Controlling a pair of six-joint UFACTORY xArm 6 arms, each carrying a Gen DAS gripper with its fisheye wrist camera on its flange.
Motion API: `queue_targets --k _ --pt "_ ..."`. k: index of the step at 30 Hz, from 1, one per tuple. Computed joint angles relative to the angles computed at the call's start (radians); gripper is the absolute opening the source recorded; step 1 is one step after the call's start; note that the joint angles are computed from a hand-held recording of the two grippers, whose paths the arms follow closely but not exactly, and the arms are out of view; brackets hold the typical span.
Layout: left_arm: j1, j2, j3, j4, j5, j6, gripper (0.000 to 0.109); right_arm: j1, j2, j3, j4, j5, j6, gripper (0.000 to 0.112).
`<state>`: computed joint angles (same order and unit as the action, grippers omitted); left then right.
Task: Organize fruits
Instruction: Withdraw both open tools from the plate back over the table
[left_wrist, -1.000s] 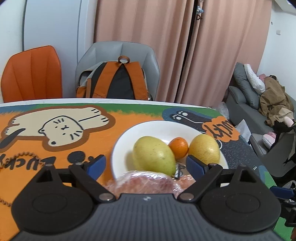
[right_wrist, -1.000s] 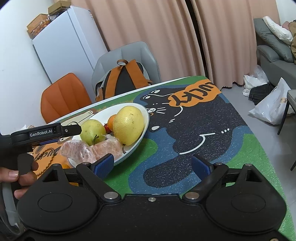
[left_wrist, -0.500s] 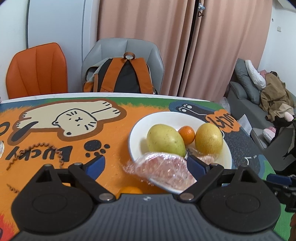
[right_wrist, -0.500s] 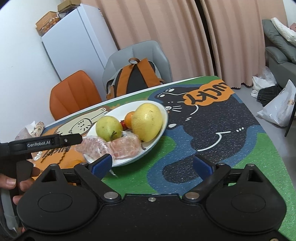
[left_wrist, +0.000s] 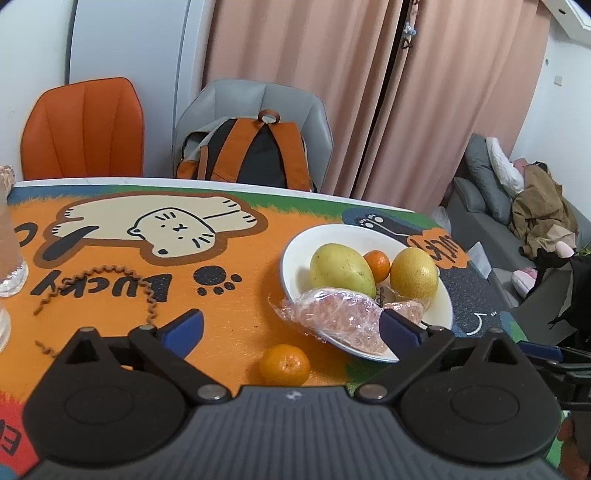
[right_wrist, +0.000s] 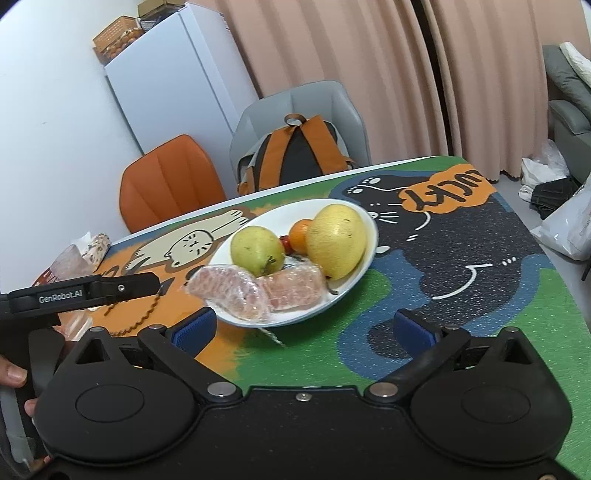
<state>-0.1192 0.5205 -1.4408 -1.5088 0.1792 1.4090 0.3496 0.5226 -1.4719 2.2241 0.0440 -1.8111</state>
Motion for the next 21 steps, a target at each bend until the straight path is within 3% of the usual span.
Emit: queue_targets --k 10,21 --pt "0.025 -0.059 0.070 -0.094 0.003 0.084 0.103 0.029 -0.014 0.014 -0.063 0.006 0.045 0.103" --pt "0.069 -0.144 0.176 -0.268 0.045 0.265 0.103 0.049 -0.045 0.049 -0.069 0.008 0.029 0.103"
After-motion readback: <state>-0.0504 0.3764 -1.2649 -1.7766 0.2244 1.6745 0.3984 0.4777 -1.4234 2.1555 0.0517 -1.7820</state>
